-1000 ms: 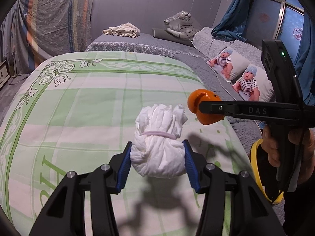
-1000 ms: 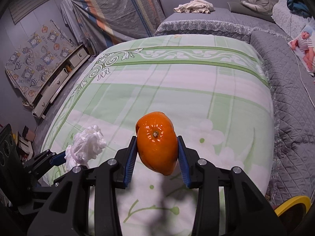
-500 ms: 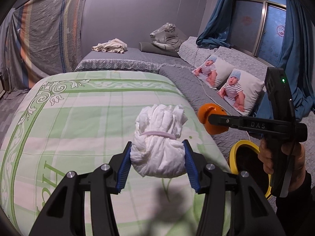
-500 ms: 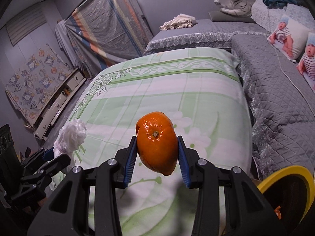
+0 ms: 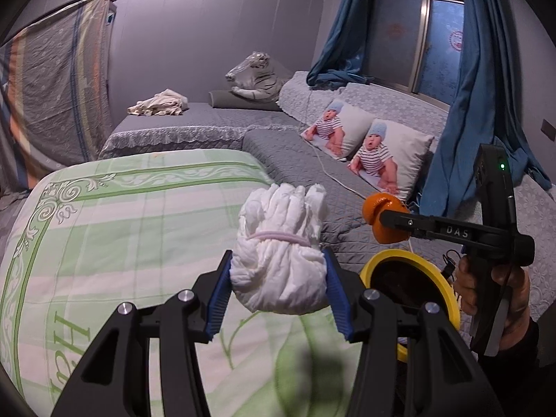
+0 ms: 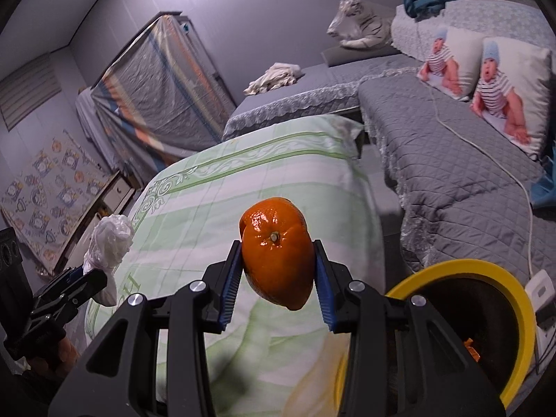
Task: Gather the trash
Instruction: 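Lift both held items and carry them over the yellow bin, then open both tools to drop the tissue bundle and orange into the bin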
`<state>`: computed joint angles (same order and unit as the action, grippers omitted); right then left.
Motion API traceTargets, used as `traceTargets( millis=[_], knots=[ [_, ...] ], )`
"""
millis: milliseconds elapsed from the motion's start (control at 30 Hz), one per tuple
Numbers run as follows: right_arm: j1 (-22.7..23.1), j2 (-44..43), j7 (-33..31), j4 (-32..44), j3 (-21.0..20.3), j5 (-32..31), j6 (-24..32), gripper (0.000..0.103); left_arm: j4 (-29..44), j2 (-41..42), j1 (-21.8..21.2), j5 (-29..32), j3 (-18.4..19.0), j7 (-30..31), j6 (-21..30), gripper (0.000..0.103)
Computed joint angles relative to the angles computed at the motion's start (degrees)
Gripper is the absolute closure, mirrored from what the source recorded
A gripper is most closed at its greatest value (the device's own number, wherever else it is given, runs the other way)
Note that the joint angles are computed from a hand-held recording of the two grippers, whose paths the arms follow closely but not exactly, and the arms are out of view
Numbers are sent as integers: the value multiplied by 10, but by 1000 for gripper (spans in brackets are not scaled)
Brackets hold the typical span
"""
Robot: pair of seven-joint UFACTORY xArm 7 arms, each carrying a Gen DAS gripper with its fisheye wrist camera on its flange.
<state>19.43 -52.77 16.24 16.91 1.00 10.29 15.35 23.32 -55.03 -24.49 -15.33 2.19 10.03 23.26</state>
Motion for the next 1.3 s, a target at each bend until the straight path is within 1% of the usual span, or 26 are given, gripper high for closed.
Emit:
traceTargets(
  millis=[133, 300, 567, 600, 667, 733, 900, 1000, 1067, 1133, 1167, 1233, 1267, 1300],
  knots=[
    [-37, -65, 1, -37, -11, -7, 25, 66, 14, 24, -30, -4, -25, -6, -16, 56],
    [-100, -156, 5, -84, -18, -23, 77, 66, 36, 71, -74, -4, -54, -17, -42, 56],
    [-187, -279, -15, -136, -54, -36, 170, 66, 73, 166, -145, -9, -72, -19, -85, 55],
    [-199, -296, -23, -143, -63, -37, 184, 66, 76, 176, -153, -11, -70, -17, -91, 55],
    [-220, -311, -29, -152, -67, -37, 199, 66, 84, 205, -171, -18, -67, -13, -107, 55],
    [-244, -316, -38, -159, -76, -38, 207, 66, 94, 234, -200, -34, -49, 3, -118, 55],
    [-280, -306, -56, -172, -96, -28, 206, 65, 116, 293, -258, -93, -14, 54, -133, 55],
    [-292, -300, -59, -176, -93, -22, 207, 65, 127, 321, -277, -135, -2, 84, -136, 55],
    [-296, -299, -62, -178, -93, -18, 207, 65, 132, 332, -277, -161, -4, 99, -134, 55],
    [-301, -297, -64, -180, -92, -16, 206, 62, 137, 341, -282, -193, 0, 123, -129, 54],
    [-305, -294, -63, -181, -90, -16, 205, 60, 138, 343, -279, -204, -2, 131, -127, 52],
    [-314, -297, -62, -183, -92, -13, 205, 47, 138, 343, -265, -222, -13, 138, -124, 43],
    [-321, -302, -57, -183, -90, -12, 209, 44, 137, 343, -257, -230, -19, 138, -124, 38],
    [-326, -300, -56, -182, -89, -14, 208, 43, 135, 341, -248, -236, -25, 137, -124, 35]
  ],
)
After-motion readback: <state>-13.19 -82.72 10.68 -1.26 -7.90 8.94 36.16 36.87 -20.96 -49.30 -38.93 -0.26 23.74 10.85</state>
